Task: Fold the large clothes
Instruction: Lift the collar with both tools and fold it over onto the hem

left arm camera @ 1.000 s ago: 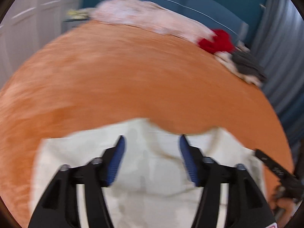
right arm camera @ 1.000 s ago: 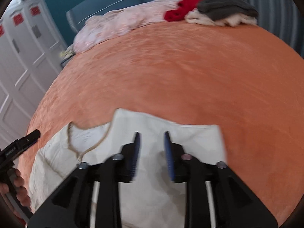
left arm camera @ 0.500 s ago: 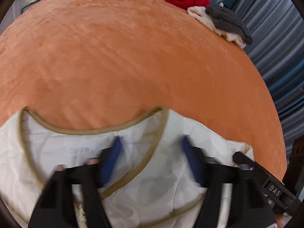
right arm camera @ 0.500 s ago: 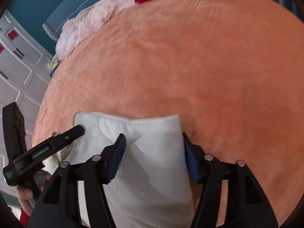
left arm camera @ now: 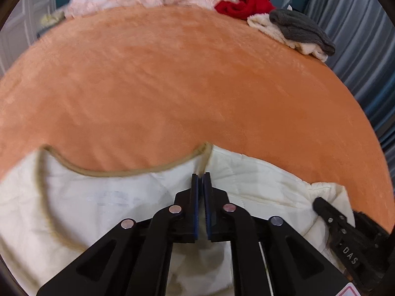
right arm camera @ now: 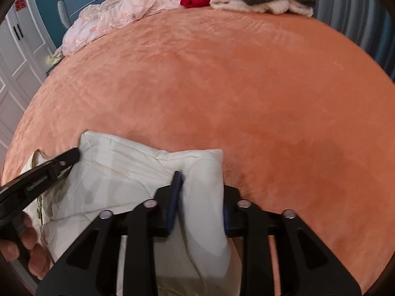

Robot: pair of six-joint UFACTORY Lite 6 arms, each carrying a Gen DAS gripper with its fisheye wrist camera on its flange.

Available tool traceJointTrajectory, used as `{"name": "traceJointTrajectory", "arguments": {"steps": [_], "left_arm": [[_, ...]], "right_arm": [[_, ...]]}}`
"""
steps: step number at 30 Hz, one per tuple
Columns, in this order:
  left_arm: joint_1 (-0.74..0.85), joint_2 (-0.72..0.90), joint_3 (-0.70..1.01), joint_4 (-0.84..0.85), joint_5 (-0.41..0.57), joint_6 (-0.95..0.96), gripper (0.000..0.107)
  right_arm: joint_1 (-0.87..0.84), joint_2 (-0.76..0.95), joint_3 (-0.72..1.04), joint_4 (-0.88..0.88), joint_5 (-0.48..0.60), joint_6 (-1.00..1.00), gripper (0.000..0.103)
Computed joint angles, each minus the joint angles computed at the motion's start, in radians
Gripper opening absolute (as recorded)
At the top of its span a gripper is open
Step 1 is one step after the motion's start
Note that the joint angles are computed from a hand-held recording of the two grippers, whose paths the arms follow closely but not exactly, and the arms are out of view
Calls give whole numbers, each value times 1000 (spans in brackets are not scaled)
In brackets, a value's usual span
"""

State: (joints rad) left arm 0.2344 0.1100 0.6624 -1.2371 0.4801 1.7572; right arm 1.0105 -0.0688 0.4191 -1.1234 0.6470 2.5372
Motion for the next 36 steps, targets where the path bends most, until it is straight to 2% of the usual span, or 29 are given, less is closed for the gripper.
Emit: {"name": "traceJointTrajectory", "arguments": {"steps": [1,3,6,7,12,14,16,18,21,23,28,30,33,36], "left_arm": [[36,-39,-10,20,27,-3,9],[170,-91,32,120,167,-32,9],[335,-81,126,207,260,31,14],[367,-70,147,221,267,58,14],[517,105,291,325,269,187,14],[549,159,307,337,254,249,14],[571,217,339,390,279,234,13],[581,264,355,414,310,231,6],[562,278,319,366,278,276,0],[542,284,307,323,249,291,0],[481,324,323,243,186,265,0],[474,348,340,218,184,257,2],[480,380,355,164,187,268,7],[495,396,355,122,205,302,8]], "right_arm": [[43,-48,-3,54,59,-23,34],[171,-122,13,110,222,-1,34],[286,-120,120,101,329,-21,36],[292,-88,176,69,305,-44,36],[190,225,460,-83,-27,-145,31],[169,374,581,-64,-94,-210,18],[135,501,671,-34,-175,-266,17],[98,585,722,-8,-211,-315,17],[80,612,728,-38,-218,-294,11],[66,628,745,-35,-216,-302,0],[31,626,702,-158,-213,-145,0],[33,635,691,-186,-180,-87,0],[33,649,659,-344,-171,121,0],[43,673,676,-360,-142,140,0]]}}
